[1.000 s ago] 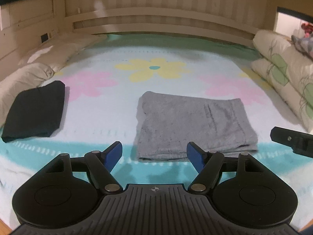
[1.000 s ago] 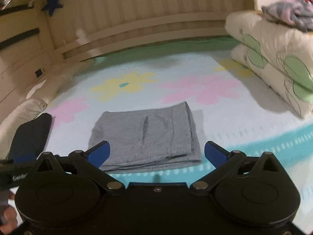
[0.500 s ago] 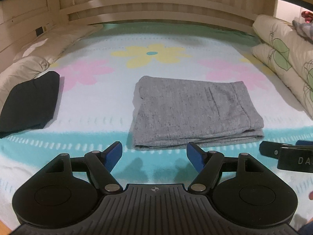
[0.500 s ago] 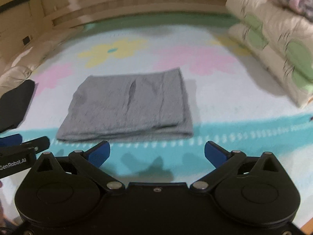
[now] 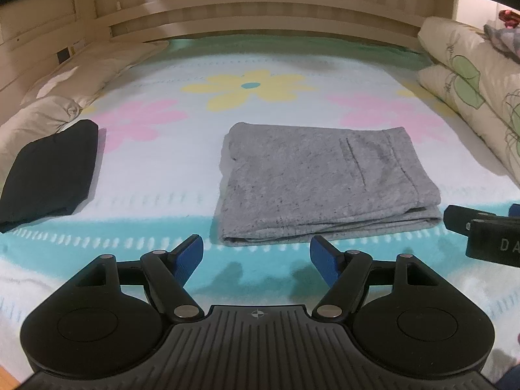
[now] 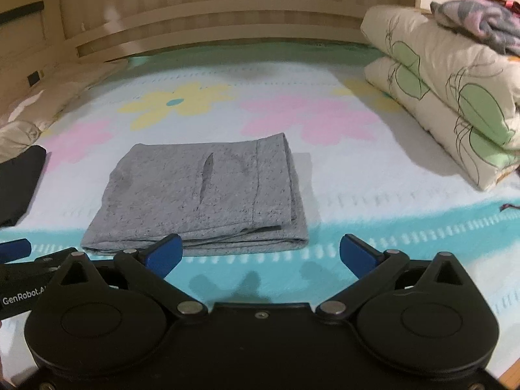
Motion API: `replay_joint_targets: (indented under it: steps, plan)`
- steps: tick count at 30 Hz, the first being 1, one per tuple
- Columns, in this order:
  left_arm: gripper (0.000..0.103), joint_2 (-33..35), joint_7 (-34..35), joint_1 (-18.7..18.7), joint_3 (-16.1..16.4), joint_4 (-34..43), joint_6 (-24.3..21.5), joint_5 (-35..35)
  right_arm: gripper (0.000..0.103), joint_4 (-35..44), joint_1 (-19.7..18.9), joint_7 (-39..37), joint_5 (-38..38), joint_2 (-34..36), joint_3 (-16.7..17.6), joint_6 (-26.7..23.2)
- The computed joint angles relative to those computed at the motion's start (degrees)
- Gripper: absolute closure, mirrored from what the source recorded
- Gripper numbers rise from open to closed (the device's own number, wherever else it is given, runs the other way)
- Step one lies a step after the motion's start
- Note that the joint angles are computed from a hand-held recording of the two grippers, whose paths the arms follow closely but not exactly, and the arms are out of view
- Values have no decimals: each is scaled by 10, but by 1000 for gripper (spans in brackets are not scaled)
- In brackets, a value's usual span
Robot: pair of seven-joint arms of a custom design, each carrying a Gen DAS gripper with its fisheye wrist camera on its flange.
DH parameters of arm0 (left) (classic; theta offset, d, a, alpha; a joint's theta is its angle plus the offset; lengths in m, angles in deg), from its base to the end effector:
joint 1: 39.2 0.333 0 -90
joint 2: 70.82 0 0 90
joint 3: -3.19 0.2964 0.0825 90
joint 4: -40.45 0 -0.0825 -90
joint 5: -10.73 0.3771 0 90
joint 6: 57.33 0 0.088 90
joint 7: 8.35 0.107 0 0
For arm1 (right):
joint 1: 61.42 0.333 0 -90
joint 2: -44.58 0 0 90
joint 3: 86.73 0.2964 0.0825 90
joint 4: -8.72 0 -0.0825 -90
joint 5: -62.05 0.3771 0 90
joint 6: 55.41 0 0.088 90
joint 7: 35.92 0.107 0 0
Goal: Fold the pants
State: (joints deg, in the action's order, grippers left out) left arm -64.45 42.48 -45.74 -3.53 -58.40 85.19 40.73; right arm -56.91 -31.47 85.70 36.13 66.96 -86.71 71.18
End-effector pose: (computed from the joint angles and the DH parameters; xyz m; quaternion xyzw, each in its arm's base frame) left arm 0.6182 -0.1445 0.5671 -0.7016 0.6065 -0.2262 0.2978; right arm 0.6125 0.3362 0.6458 -0.6888 0.6133 -0.2865 0.2596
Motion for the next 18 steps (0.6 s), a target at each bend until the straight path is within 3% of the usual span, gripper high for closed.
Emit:
replay_joint_targets:
  steps: [18]
  plan:
    - [32,-1,13,1,-1,-2,0,-13,0,-12,3,0,-22,-6,-1,-2]
